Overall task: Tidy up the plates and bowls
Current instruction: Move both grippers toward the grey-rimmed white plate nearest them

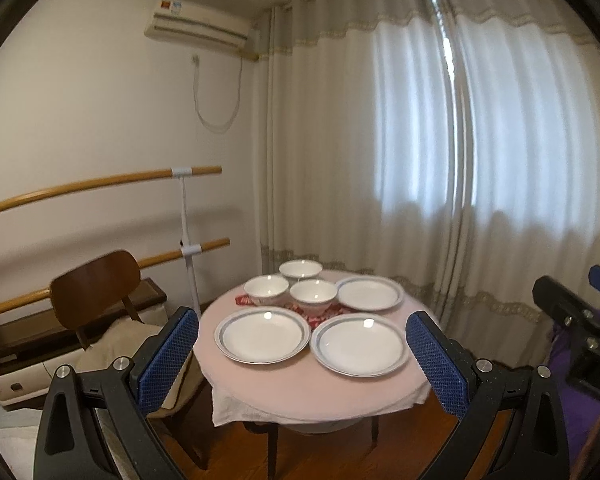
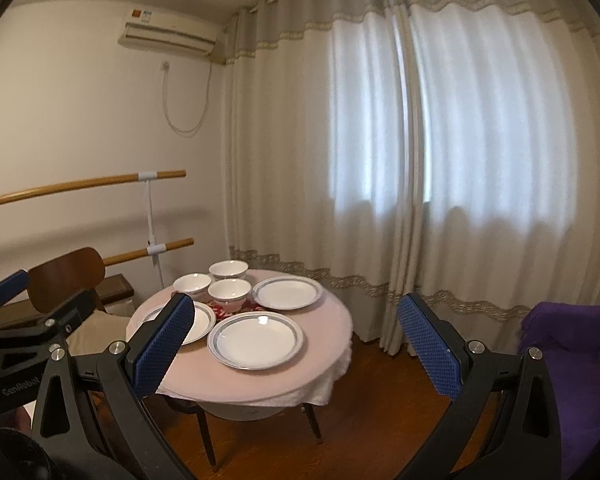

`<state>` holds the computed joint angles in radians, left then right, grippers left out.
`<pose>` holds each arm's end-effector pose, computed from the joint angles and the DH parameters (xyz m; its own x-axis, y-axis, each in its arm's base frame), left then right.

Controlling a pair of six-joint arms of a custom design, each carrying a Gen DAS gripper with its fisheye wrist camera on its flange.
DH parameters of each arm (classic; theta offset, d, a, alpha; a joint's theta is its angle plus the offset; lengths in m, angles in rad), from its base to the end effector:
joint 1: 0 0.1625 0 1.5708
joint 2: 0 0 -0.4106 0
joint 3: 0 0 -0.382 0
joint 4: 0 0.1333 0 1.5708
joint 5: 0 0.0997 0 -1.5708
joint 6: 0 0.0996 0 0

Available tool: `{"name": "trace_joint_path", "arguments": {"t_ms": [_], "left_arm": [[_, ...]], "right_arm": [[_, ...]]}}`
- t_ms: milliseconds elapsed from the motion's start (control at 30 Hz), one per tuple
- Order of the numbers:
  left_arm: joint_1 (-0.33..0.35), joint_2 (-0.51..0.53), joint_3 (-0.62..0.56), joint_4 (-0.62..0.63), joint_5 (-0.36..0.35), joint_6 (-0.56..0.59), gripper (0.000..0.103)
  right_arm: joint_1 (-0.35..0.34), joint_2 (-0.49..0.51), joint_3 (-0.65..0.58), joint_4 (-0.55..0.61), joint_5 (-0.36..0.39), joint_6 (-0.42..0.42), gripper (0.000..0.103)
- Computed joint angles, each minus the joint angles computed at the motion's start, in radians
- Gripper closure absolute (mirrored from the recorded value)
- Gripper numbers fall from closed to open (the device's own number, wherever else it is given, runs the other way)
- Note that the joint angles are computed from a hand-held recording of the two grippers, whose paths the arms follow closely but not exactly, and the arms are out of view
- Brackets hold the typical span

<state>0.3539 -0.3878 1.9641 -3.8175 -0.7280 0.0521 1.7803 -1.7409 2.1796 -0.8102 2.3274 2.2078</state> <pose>-0.3945 -0.3671 -0.0542 -0.6265 0.4769 -0.6165 0.7687 0.2471 -0.5900 0.1425 -0.3582 0.3383 -0.5629 0.5676 0.6008 -0.6338 0.1702 -0.7545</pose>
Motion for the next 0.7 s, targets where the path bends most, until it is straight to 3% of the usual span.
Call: {"name": "trace_joint_path", "arguments": {"t_ms": [167, 267, 333, 400, 700], "left_arm": [[0.172, 0.102, -0.268, 0.093, -0.12, 0.118, 0.001], [0.248, 0.15, -0.446, 0.208, -0.183, 0.158, 0.001], [0.273, 0.173, -0.54, 0.286, -0.191, 0.17, 0.001], [0.297, 0.183, -0.633, 0.408, -0.213, 0.161, 0.001], [0.336, 0.144, -0.952, 0.945, -0.279, 0.053, 0.001]], "right_arm": [[-0.195, 0.11, -0.143, 0.124, -0.251, 0.121, 0.0], [-0.254, 0.18, -0.249, 0.185, -0.327, 0.174, 0.0], [-0.271, 0.23, -0.331, 0.243, -0.339, 0.222, 0.0], [-0.261, 0.282, -0.431, 0.334, -0.294, 0.249, 0.0], [-0.127, 0.449, -0.813, 0.648, 0.031, 0.205, 0.0]]}}
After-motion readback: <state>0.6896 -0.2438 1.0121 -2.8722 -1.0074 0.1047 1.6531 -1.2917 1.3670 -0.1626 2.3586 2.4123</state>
